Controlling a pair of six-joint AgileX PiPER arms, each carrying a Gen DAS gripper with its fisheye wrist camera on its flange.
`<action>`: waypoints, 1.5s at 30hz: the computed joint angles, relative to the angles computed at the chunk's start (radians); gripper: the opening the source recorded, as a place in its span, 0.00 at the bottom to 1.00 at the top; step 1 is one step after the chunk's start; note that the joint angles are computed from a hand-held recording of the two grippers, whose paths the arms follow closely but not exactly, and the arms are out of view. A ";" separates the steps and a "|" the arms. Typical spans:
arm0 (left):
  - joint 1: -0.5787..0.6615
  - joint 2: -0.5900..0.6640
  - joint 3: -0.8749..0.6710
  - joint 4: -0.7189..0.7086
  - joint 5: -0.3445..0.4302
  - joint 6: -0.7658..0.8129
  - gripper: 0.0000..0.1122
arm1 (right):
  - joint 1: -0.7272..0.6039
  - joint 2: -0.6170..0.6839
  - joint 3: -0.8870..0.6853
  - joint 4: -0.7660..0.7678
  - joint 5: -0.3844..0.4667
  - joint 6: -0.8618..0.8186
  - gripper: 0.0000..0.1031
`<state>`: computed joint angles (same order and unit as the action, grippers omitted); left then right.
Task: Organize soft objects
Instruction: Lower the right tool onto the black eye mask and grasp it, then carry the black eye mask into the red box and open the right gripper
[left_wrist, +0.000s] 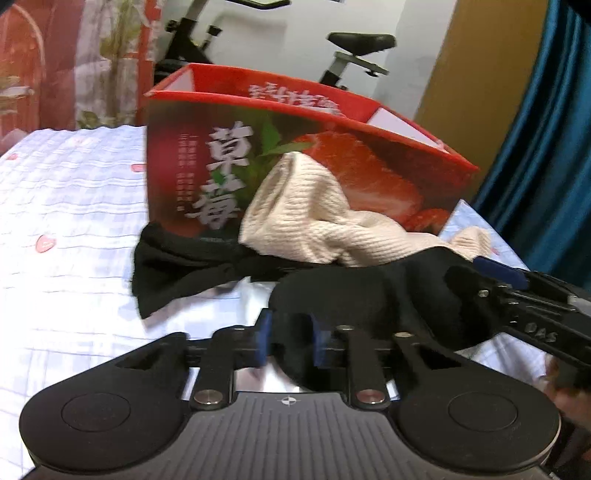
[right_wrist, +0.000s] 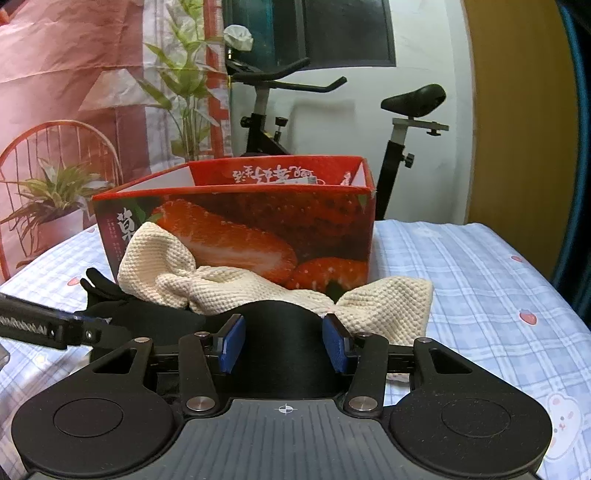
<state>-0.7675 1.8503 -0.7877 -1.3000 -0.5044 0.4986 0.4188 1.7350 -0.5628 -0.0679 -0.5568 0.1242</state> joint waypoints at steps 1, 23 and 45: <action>0.000 -0.005 0.015 0.035 -0.006 -0.051 0.16 | -0.002 -0.003 0.001 -0.003 0.002 0.006 0.44; -0.084 -0.053 0.086 -0.064 -0.136 -0.054 0.15 | -0.109 -0.034 -0.024 -0.325 0.010 0.416 0.29; -0.150 -0.168 0.189 -0.158 -0.226 -0.098 0.09 | 0.023 -0.168 0.053 -0.239 0.085 0.303 0.14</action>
<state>-0.9172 1.6818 -0.5990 -1.4579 -0.7302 0.4010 0.4418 1.5666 -0.5100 -0.3064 -0.4713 0.4268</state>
